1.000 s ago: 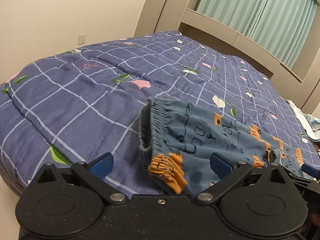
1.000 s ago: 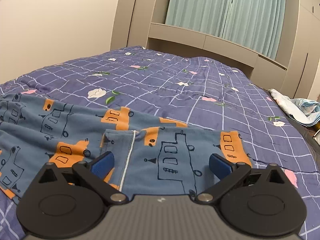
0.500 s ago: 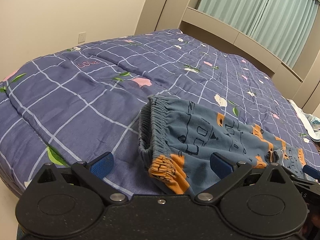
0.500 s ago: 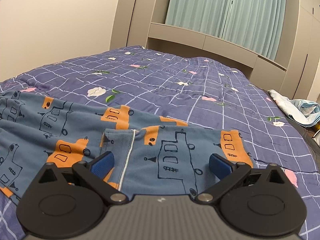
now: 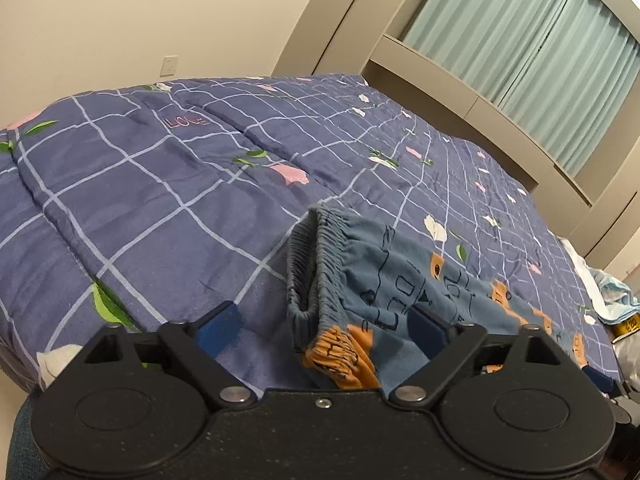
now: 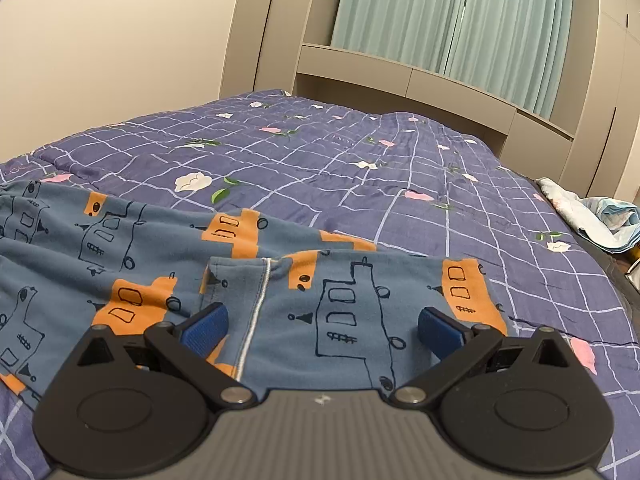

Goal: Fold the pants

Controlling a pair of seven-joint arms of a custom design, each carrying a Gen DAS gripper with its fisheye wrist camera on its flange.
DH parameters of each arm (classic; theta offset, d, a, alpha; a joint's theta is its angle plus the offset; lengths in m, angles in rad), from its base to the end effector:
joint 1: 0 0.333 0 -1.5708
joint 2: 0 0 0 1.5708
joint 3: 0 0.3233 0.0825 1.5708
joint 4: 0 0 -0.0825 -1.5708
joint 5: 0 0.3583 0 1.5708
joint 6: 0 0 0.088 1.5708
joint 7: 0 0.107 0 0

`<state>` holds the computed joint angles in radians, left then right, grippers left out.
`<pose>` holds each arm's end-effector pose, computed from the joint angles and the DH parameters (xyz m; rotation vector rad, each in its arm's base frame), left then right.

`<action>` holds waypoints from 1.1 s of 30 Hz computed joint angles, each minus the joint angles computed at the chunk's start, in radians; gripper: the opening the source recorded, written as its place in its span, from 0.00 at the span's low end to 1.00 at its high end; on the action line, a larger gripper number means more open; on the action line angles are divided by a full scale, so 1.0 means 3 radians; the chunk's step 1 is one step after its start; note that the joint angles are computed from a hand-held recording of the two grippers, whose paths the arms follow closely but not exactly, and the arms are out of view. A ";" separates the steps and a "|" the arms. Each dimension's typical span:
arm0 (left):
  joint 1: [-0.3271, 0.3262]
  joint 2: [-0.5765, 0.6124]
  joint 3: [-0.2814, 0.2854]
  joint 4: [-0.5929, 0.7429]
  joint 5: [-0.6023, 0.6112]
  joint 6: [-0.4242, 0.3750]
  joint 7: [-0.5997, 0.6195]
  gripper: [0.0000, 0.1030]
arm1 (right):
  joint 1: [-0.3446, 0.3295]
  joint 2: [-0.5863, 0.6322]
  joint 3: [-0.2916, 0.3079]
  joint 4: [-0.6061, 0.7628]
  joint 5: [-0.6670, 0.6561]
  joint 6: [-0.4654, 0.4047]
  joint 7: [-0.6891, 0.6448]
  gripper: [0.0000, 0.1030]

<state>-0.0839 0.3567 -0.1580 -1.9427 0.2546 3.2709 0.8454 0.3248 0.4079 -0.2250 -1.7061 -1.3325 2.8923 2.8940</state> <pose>0.6260 -0.1679 0.4439 -1.9947 1.5452 -1.2565 0.6546 0.1440 0.4302 -1.7069 1.6446 -1.1411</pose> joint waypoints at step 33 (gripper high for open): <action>-0.0616 -0.0095 0.0584 0.0207 0.0300 0.0160 -0.0242 0.19 | 0.0053 0.0021 -0.0148 -0.0025 0.0376 0.0234 -0.0204 1.00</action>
